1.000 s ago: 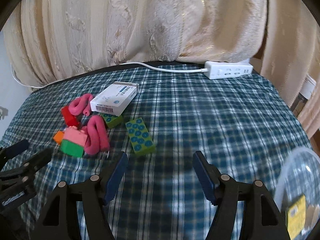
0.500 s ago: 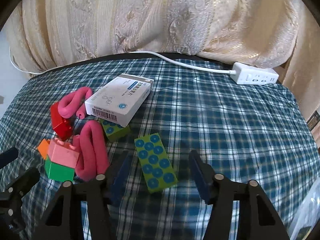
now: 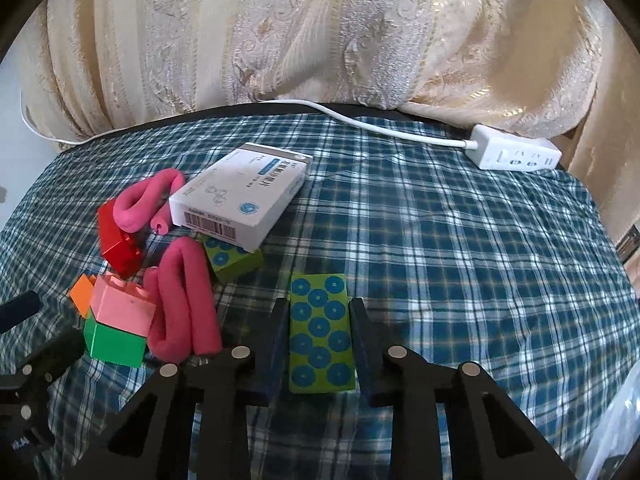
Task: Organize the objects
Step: 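Grasp the green block with blue dots with the right tool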
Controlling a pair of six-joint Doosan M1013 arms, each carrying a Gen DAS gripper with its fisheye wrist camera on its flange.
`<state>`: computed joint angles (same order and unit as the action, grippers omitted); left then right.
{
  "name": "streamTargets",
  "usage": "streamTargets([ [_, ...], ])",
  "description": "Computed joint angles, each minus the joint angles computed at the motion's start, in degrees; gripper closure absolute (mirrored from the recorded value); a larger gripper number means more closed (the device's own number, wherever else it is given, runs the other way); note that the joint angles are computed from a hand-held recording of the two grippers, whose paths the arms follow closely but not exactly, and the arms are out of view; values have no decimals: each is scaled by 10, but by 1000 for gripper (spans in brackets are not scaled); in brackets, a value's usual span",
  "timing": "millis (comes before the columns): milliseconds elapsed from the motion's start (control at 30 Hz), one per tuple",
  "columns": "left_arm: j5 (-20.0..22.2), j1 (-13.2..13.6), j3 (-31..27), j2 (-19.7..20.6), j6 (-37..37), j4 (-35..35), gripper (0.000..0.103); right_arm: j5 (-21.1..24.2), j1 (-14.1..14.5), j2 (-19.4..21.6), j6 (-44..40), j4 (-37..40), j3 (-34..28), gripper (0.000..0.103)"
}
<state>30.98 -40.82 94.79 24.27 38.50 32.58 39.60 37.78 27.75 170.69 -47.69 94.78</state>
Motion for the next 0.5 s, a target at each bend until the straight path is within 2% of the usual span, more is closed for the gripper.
streamTargets([
  [300, -3, 1, 1, -1, 2, -2, 22, 2, 6, -19, 37, -5, 29, 72],
  [500, 10, 7, -7, 7, 14, -20, 22, -8, 13, -34, 75, -8, 51, 72],
])
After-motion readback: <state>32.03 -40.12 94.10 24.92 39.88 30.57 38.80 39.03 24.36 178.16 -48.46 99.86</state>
